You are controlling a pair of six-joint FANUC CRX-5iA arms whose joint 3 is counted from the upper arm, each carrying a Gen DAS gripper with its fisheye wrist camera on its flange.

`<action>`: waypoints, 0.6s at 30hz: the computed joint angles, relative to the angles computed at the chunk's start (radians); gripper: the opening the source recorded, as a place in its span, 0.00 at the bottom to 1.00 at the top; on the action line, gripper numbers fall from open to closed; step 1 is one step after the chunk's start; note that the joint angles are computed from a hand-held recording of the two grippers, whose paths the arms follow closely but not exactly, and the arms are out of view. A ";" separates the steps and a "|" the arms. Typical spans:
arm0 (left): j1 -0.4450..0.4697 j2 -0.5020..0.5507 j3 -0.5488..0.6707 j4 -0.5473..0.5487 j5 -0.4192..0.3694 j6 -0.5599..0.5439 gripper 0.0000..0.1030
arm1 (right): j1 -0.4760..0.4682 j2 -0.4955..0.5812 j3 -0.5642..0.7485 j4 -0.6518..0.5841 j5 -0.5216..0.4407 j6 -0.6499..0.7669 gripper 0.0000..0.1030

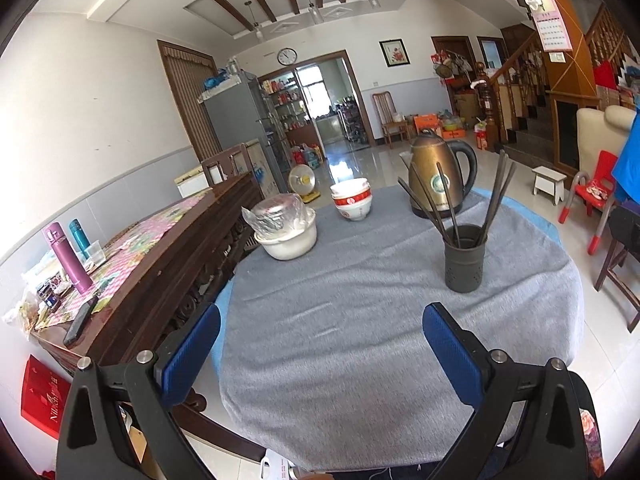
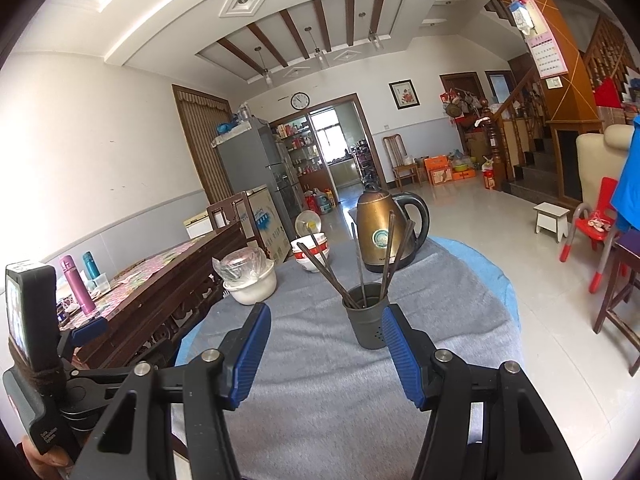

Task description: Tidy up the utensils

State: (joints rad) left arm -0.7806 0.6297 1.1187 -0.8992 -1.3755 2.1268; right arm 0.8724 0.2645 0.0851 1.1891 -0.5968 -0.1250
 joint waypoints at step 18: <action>-0.026 0.097 0.127 0.050 -0.044 -0.157 0.98 | -0.024 -0.052 -0.094 0.062 -0.027 -0.081 0.60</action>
